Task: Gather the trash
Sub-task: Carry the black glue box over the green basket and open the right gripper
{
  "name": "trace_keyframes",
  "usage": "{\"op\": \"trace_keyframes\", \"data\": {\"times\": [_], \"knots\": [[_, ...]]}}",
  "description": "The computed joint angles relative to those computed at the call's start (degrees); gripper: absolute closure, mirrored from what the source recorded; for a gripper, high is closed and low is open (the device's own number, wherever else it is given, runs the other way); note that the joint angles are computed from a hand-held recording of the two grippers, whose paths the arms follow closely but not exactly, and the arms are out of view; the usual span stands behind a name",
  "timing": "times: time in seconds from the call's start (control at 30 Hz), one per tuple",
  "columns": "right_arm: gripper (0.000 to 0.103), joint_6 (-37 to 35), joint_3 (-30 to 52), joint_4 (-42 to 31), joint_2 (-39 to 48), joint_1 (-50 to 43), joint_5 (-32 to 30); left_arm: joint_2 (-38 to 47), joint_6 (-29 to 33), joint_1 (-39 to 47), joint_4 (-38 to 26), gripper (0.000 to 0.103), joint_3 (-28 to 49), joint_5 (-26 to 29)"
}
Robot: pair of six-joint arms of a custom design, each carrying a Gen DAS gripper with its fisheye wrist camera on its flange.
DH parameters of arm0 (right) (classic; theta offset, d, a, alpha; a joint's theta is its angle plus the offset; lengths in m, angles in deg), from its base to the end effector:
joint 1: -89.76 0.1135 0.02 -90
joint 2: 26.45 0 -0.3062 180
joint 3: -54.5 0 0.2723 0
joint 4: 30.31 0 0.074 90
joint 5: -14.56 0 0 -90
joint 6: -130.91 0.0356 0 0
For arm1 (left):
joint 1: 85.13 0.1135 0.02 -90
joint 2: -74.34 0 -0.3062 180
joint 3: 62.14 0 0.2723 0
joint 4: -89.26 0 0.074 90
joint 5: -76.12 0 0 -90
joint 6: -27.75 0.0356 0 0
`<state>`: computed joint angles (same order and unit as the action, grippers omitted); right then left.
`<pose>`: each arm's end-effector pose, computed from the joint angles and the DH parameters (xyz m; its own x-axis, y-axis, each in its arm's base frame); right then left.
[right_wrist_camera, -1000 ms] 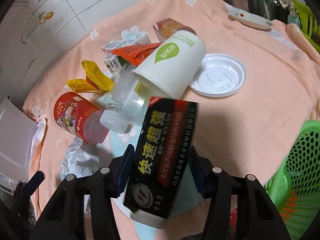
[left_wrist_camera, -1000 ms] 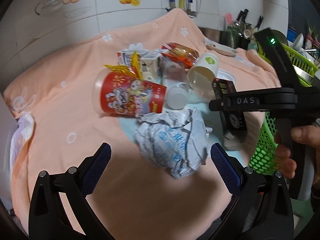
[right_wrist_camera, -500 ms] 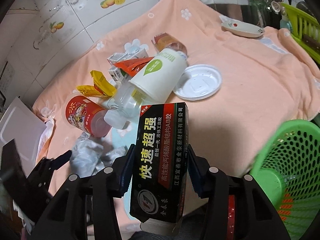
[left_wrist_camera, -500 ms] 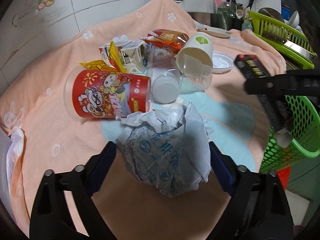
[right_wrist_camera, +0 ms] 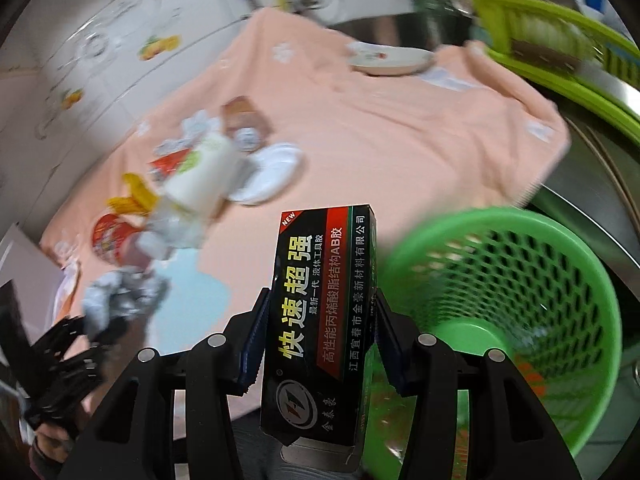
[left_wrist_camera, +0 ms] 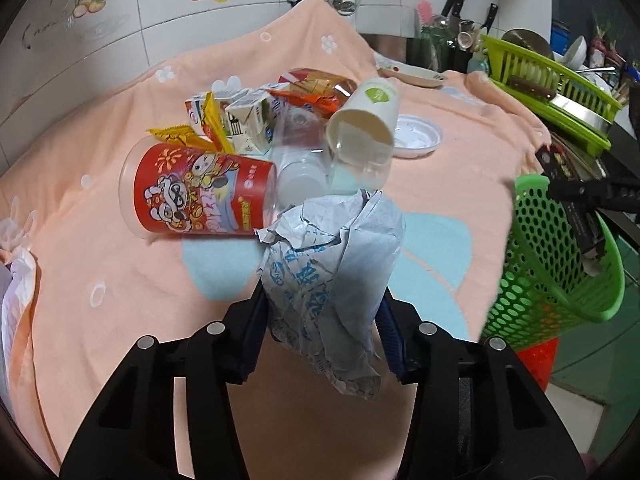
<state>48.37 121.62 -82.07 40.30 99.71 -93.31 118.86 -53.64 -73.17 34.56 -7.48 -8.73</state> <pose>0.2333 0.0520 0.3123 -0.8090 -0.0165 -0.5876 -0.2501 0.9142 0.3188 0.1452 0.0275 0.2993 -0.7002 0.0041 -0.7139 -0.0394 0.9982 0.0444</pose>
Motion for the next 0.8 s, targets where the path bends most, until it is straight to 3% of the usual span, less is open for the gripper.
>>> {"op": "trace_keyframes", "data": {"times": [0.17, 0.37, 0.67, 0.8], "knots": [[0.056, -4.00, -1.97, 0.27, 2.69, -8.36, 0.01, -0.89, -2.27, -1.81, -2.16, 0.054, 1.75, 2.35], [0.056, -6.21, -3.37, 1.69, 9.97, -12.61, 1.09, 1.09, -6.50, -9.80, -1.46, 0.055, 3.79, 1.24], [0.055, -4.31, -0.57, 0.83, 20.90, -12.45, -0.34, 5.70, -11.33, -19.78, 2.13, 0.055, 5.17, -0.64], [0.055, -4.62, 1.56, -0.84, 23.68, -10.12, 2.11, 7.64, -12.19, -22.69, 3.73, 0.055, 5.66, -1.14]]}}
